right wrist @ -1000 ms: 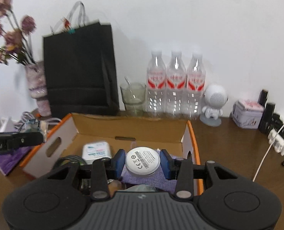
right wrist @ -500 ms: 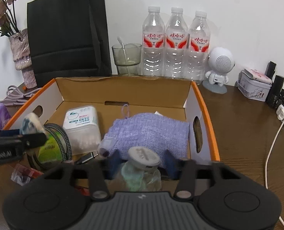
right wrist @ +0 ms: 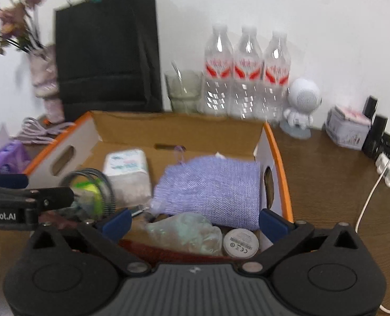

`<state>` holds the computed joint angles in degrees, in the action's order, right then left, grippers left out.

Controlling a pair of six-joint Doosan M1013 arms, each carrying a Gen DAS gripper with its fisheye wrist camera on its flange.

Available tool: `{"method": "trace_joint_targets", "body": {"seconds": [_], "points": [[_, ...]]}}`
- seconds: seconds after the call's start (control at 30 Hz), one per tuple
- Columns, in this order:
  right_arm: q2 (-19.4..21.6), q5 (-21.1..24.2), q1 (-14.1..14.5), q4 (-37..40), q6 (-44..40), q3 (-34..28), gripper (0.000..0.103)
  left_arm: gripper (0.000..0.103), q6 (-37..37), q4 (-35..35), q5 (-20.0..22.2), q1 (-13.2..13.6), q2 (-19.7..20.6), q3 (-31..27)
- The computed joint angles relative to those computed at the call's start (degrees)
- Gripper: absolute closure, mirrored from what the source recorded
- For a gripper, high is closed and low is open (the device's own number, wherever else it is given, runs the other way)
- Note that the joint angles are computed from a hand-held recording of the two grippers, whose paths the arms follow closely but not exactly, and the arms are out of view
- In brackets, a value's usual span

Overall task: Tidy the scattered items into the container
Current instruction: 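Carry the packet and tin into the box and open both tools, then move both tools back toward the remaining items on the desk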

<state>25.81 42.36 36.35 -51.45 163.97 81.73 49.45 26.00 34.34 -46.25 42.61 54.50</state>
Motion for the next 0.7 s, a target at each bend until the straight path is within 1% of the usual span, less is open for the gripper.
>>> {"method": "trace_joint_targets", "body": {"seconds": [0.07, 0.13, 0.2, 0.27, 0.33, 0.47, 0.53, 0.6, 0.7], "points": [[-1.85, -1.34, 1.25, -5.2, 3.8, 2.9, 0.0, 0.0, -3.89, 5.19, -5.35, -0.42, -3.06, 5.68], [-3.64, -2.52, 2.5, -9.03, 6.79, 5.78, 0.0, 0.0, -9.85, 11.47, -10.25, -0.86, -6.12, 11.68], [-5.38, -4.41, 3.6, -11.72, 9.78, 8.77, 0.0, 0.0, -15.96, 17.43, -13.13, -1.3, -8.64, 16.85], [-6.63, -5.71, 4.71, -14.29, 13.05, 11.37, 0.0, 0.0, -20.1, 22.28, -14.02, -1.87, -10.34, 20.71], [-7.24, -5.42, 5.95, -16.06, 15.81, 13.21, 0.0, 0.0, -23.76, 26.15, -14.17, -2.52, -11.66, 24.07], [-7.12, -1.43, 8.73, -17.36, 19.22, 15.37, 0.0, 0.0, -31.48, 30.46, -14.69, -3.48, -13.45, 28.99], [-6.87, 0.09, 9.82, -16.51, 19.6, 15.97, 0.0, 0.0, -36.23, 34.08, -15.24, -3.88, -14.17, 30.91], [-6.63, 0.16, 10.34, -14.82, 19.79, 16.42, 0.0, 0.0, -37.45, 35.49, -14.94, -4.34, -14.51, 31.94], [-6.47, -1.11, 10.59, -11.58, 18.91, 16.9, 0.0, 0.0, -36.08, 33.79, -14.49, -4.78, -14.61, 32.63]]}}
